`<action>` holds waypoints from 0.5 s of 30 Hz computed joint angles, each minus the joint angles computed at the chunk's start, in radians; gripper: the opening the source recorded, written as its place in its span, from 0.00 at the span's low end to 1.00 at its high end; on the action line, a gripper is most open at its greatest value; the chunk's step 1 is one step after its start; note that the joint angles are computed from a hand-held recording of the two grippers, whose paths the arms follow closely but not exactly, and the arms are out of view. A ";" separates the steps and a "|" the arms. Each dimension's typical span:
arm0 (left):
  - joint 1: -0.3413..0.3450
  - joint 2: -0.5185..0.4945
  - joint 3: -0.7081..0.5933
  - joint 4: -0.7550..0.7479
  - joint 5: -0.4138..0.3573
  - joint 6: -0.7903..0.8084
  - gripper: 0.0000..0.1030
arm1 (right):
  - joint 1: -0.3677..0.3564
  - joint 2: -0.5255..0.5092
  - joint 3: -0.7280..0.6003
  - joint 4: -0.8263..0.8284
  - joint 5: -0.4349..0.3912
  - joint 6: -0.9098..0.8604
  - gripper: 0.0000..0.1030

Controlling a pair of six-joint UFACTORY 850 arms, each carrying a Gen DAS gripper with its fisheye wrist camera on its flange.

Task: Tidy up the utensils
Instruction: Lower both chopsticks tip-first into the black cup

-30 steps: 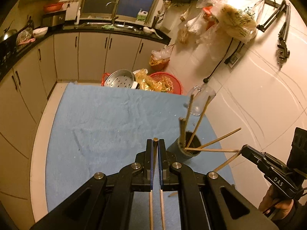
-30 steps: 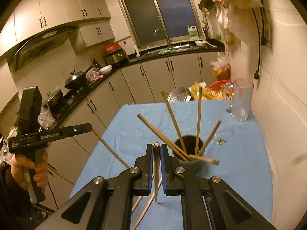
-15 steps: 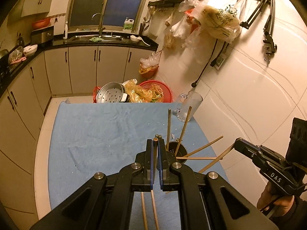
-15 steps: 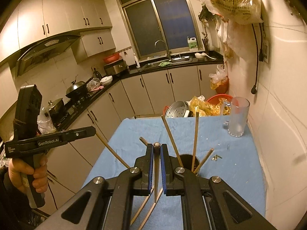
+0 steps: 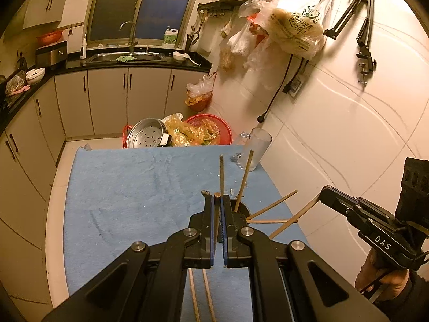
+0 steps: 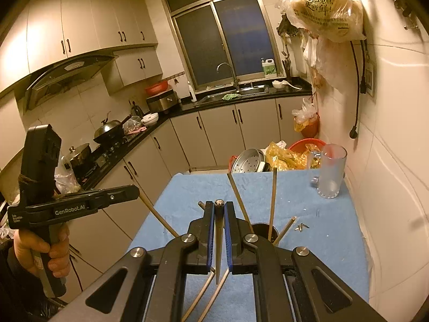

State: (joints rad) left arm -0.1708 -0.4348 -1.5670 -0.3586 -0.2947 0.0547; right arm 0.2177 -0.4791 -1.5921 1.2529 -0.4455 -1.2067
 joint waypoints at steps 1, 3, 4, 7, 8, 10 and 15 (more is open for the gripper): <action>-0.001 0.002 0.000 -0.007 0.000 0.008 0.04 | -0.001 0.003 0.002 0.005 0.001 -0.004 0.08; -0.004 0.004 -0.005 -0.013 0.001 0.018 0.04 | -0.003 0.008 0.004 0.006 0.000 -0.005 0.08; -0.006 0.007 -0.005 -0.016 0.003 0.026 0.04 | -0.004 0.012 0.007 0.012 0.003 -0.009 0.08; -0.009 0.009 -0.010 -0.031 0.009 0.045 0.04 | -0.008 0.024 0.015 0.028 0.006 -0.022 0.08; -0.011 0.013 -0.010 -0.041 0.014 0.058 0.04 | -0.008 0.026 0.017 0.033 0.007 -0.026 0.08; -0.014 0.018 -0.012 -0.062 0.021 0.081 0.04 | -0.011 0.034 0.022 0.044 0.008 -0.036 0.08; -0.020 0.017 -0.036 -0.159 0.018 0.176 0.04 | -0.020 0.048 0.027 0.071 0.012 -0.064 0.08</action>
State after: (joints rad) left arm -0.1906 -0.4177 -1.6028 -0.5179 -0.2766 0.2307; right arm 0.1979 -0.4307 -1.5651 1.3241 -0.4340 -1.2710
